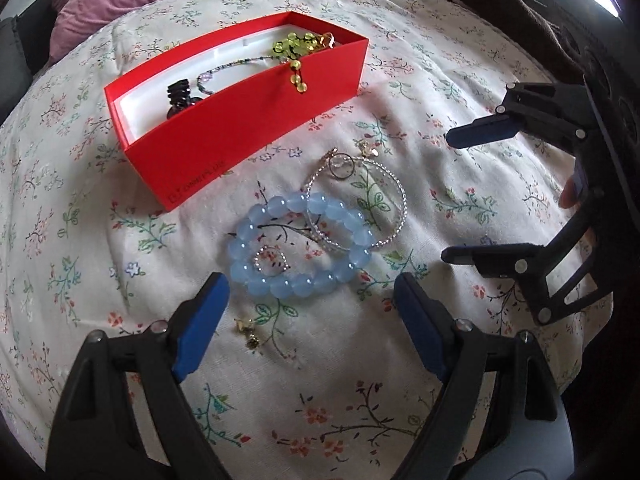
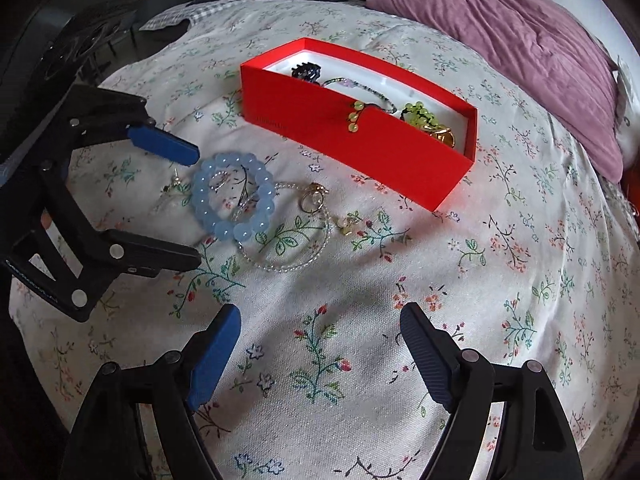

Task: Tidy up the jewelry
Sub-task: 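Withdraw both tools from the red box, then grasp the light blue bead bracelet with the left tool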

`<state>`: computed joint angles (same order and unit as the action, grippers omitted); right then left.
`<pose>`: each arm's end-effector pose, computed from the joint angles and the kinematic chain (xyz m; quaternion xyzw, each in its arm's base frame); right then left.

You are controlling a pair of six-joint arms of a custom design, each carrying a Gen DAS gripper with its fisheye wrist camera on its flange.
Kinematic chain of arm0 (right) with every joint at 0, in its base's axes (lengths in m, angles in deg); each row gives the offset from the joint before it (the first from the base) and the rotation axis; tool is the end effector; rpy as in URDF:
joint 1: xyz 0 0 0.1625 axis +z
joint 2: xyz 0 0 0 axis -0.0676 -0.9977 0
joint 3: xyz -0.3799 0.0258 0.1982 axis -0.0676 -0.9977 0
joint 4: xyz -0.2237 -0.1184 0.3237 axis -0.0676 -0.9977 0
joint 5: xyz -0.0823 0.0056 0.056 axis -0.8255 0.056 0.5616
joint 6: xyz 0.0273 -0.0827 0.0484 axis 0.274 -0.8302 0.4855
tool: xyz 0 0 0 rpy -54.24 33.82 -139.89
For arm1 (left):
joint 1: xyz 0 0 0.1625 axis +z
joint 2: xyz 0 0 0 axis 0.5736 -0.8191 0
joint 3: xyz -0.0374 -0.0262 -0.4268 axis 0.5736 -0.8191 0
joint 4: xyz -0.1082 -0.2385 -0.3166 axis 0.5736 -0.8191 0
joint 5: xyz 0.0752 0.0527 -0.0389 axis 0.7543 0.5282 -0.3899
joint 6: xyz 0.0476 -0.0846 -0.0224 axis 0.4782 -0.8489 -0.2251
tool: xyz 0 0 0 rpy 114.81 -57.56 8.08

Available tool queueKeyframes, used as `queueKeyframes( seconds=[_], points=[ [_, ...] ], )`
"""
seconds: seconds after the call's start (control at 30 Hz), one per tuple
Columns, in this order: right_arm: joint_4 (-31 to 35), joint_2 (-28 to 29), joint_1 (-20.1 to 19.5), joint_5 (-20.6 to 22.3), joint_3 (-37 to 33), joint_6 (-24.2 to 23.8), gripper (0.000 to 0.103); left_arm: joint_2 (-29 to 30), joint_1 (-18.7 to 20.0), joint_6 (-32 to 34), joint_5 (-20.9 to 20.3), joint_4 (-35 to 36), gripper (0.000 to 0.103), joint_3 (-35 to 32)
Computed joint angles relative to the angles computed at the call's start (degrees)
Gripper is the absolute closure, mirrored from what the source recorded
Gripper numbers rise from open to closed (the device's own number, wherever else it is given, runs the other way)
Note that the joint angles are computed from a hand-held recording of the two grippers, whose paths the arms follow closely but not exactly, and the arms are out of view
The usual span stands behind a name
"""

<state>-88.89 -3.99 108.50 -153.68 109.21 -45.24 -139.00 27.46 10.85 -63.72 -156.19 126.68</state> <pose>0.2718 -0.6978 0.0407 0.5221 -0.8054 0.0577 0.2747 -0.1233 -0.6644 0.1989 0.2242 0.9071 -0.1606 0.3181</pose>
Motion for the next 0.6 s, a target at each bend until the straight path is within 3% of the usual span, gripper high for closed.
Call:
queueKeyframes(
  seconds=[0.17, 0.23, 0.6],
  points=[
    [-0.5, 0.6, 0.0, -1.0, -0.3, -0.6, 0.020, 0.8, 0.3, 0.1, 0.0, -0.4, 0.018, -0.8],
    [-0.4, 1.0, 0.0, -1.3, -0.9, -0.3, 0.020, 0.9, 0.4, -0.3, 0.0, -0.8, 0.023, -1.0],
    [-0.7, 2.1, 0.2, -2.0, -2.1, 0.0, 0.020, 0.2, 0.9, -1.7, 0.0, -1.3, 0.065, -1.2]
  ],
)
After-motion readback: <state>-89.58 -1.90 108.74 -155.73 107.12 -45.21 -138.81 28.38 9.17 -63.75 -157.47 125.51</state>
